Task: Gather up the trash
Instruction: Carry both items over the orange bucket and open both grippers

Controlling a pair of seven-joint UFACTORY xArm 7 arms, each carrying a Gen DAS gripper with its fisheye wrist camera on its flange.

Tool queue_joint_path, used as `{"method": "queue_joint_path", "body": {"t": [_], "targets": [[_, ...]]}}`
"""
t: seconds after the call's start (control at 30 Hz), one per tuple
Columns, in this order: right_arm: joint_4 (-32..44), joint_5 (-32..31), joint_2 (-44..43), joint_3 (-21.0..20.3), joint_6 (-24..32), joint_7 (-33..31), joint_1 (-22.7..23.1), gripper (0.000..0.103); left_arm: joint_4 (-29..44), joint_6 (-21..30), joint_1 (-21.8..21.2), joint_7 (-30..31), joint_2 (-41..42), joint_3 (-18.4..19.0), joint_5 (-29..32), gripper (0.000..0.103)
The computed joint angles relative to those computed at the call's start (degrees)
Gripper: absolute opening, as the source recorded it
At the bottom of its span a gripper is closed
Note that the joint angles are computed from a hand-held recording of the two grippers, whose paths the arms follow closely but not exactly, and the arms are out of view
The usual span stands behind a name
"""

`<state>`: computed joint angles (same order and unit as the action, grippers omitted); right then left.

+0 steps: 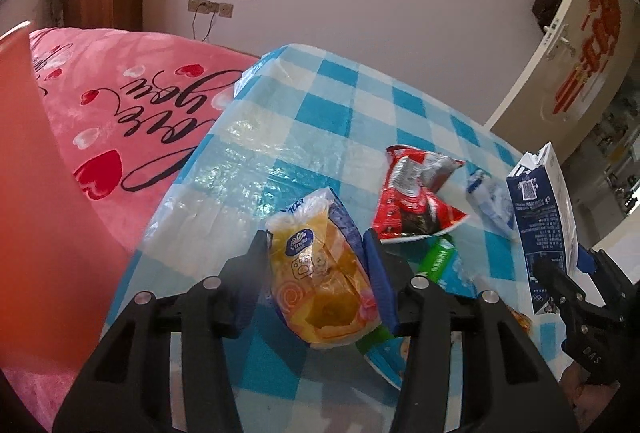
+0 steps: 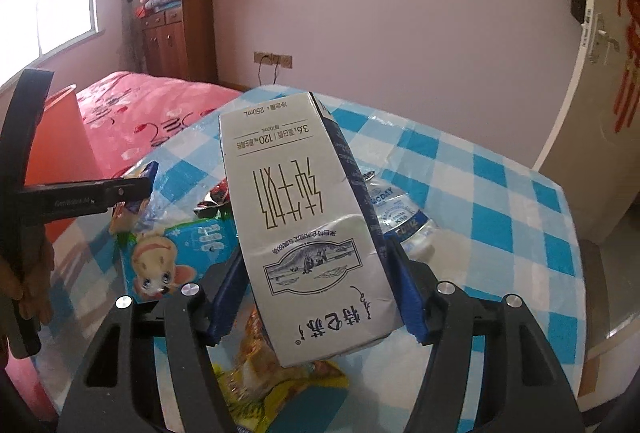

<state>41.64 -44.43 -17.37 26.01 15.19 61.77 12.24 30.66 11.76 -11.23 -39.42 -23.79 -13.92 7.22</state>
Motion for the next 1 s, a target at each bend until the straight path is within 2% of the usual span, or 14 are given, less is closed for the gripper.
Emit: {"method": "queue_joint_path", "body": {"t": [0.23,0.47,0.6,0.77,1.0], "targets": [[-2.7,5.8,-5.2,0.1,-1.3,-0.1,1.2,0.066,-2.8,0.1,-3.2,2.7,-6.8,2.0,-2.5,0.049],[-3.5,15.0,-7.2,-0.1,-3.5,-4.9,3.5,0.066,-5.1,1.1,-5.9,5.9,-14.3,3.9,-5.9,0.049],[-1.5,19.4,-6.5,0.5,-4.3,-7.6,5.1,0.066,-6.2,2.7,-6.6,7.6,-19.5,4.9,-7.3,0.049],[3.9,22.7,-2.4,1.1,-5.1,-10.8,7.2,0.066,-7.6,6.1,-5.5,9.4,-26.8,5.9,-8.3,0.049],[17.0,23.7,9.4,0.4,-4.9,-15.6,12.9,0.066,-9.0,13.1,0.6,11.1,-37.0,7.3,-7.6,0.049]]}}
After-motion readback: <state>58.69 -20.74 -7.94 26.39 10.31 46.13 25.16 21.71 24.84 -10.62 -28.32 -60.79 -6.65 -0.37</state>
